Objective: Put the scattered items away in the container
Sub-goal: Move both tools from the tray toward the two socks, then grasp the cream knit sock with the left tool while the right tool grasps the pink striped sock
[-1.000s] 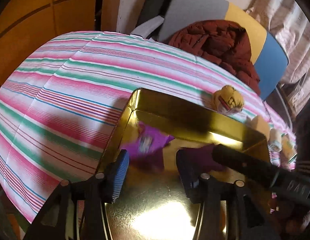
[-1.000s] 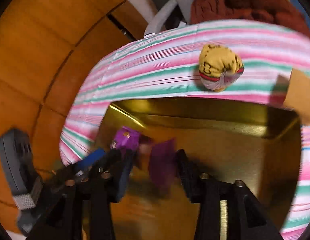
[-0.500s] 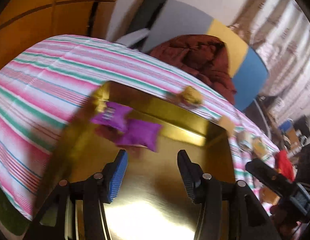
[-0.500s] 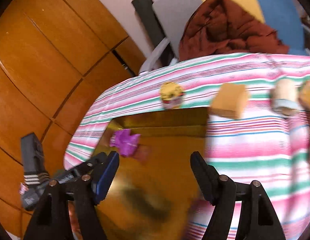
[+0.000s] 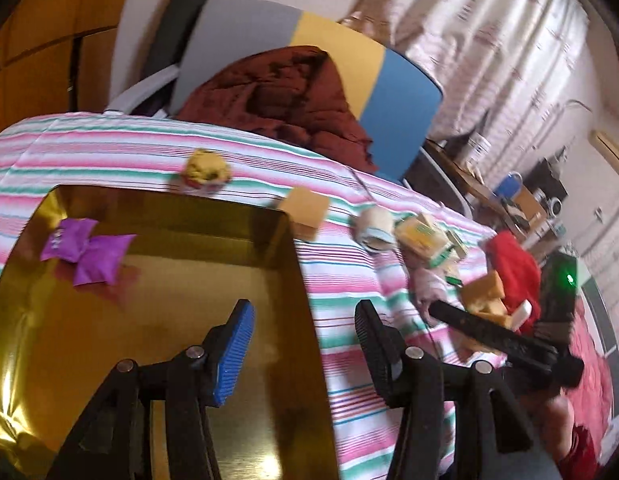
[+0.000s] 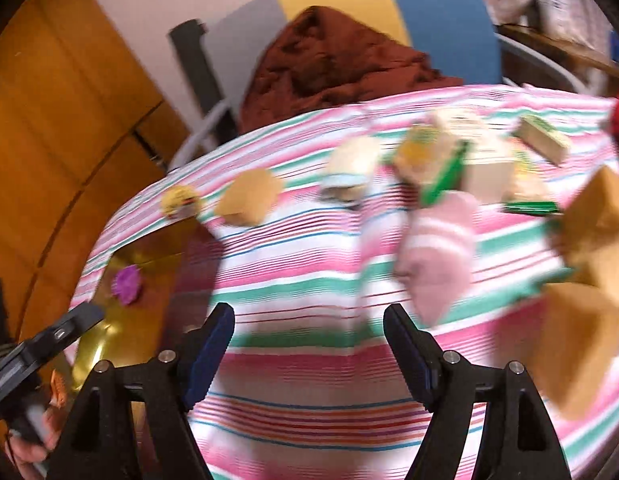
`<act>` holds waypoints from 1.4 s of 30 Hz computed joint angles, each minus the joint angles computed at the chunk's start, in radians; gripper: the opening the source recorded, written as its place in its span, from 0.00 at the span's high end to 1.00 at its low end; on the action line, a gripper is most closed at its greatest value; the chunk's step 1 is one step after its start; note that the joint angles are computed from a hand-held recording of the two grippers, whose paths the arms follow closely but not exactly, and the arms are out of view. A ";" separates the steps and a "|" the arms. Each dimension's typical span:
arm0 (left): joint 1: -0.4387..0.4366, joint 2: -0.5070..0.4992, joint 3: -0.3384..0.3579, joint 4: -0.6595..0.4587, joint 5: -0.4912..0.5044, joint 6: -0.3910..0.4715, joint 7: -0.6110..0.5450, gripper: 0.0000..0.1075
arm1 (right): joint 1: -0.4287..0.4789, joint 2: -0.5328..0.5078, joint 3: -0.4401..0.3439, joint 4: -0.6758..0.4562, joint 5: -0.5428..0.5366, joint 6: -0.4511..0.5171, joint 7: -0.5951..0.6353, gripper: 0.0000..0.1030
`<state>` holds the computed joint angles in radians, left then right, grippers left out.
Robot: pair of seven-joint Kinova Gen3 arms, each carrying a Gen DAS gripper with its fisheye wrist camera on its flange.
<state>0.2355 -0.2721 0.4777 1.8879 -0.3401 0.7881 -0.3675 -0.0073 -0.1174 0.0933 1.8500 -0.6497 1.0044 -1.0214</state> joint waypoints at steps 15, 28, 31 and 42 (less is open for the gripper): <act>0.155 0.223 -0.012 -0.166 -0.085 0.097 0.026 0.50 | 0.024 0.196 -0.074 -0.202 0.246 -0.003 -0.119 0.18; 0.279 0.424 -0.172 -0.370 -0.084 0.160 -0.097 0.50 | 0.144 0.284 -0.074 -0.266 0.116 0.144 -0.062 0.58; 0.283 0.479 -0.207 -0.423 -0.046 0.149 -0.162 0.50 | 0.162 0.303 -0.076 -0.287 0.093 0.194 -0.057 0.58; 0.332 0.719 -0.332 -0.719 0.015 0.245 -0.339 0.50 | 0.200 0.332 -0.083 -0.299 0.029 0.258 -0.072 0.57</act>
<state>0.5676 0.4473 0.1455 1.1689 -0.3254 1.0329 -0.7069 0.1927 0.2146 0.0102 1.5511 -0.6204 1.2626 -1.0931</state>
